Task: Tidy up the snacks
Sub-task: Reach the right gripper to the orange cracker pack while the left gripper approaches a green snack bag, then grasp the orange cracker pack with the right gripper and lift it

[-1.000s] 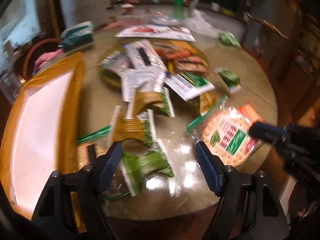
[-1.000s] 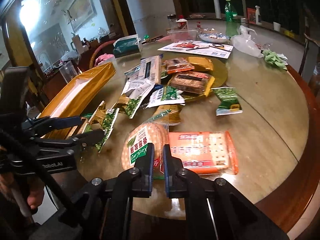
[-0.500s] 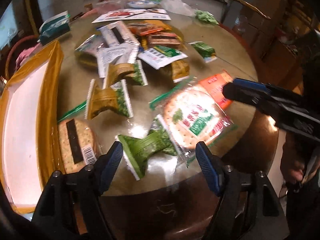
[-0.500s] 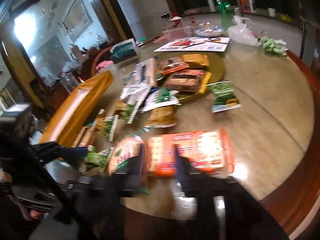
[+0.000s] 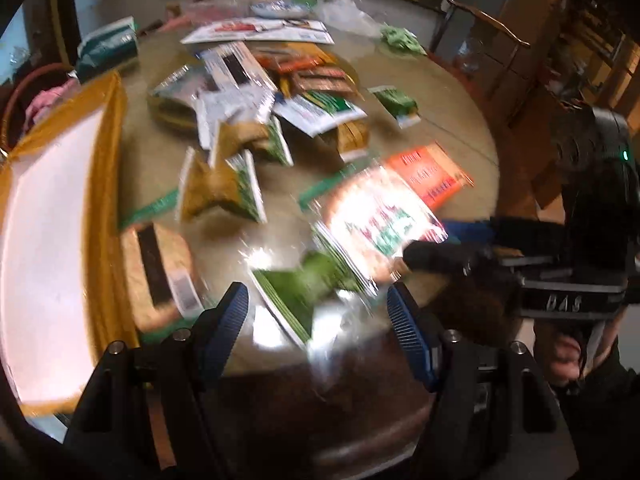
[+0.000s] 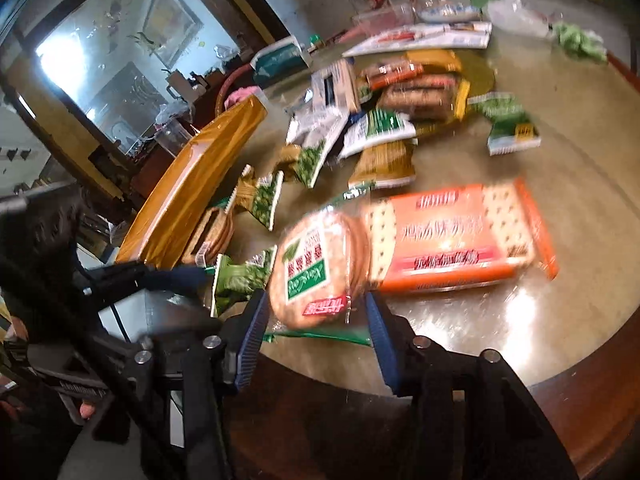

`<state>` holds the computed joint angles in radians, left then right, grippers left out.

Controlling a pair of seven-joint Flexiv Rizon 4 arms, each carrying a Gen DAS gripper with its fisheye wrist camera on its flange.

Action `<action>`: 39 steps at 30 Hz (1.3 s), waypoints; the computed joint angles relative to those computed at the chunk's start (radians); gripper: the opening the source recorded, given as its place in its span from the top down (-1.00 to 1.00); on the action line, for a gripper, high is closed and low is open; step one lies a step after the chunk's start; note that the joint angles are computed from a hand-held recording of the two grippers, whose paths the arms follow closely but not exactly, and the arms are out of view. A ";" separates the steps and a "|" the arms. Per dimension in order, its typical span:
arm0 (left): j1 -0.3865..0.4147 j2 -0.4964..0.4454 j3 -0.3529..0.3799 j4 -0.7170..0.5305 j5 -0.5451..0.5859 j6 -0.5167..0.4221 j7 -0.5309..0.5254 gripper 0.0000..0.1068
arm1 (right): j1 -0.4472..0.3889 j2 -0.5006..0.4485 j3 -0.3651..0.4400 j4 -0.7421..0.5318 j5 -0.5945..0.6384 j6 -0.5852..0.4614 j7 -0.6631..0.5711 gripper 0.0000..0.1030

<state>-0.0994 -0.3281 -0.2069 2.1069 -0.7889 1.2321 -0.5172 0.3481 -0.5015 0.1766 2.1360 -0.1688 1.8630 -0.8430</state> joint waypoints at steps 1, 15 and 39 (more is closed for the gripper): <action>-0.003 -0.013 -0.007 -0.009 -0.004 0.024 0.011 -0.35 | 0.000 -0.003 -0.004 -0.003 0.002 0.003 0.000 0.08; -0.003 -0.042 0.013 -0.041 0.114 -0.094 -0.054 -0.17 | 0.235 0.045 -0.384 -0.042 0.122 -0.209 0.145 -0.28; -0.028 -0.052 0.019 -0.003 0.268 0.127 -0.172 -0.06 | 0.190 -0.036 -0.386 -0.253 -0.286 -0.577 0.473 -0.36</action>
<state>-0.1279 -0.3803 -0.1875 2.1043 -0.5210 1.3587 -0.6894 0.5384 -0.5379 -0.2099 1.8834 -0.4546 1.2855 -0.3701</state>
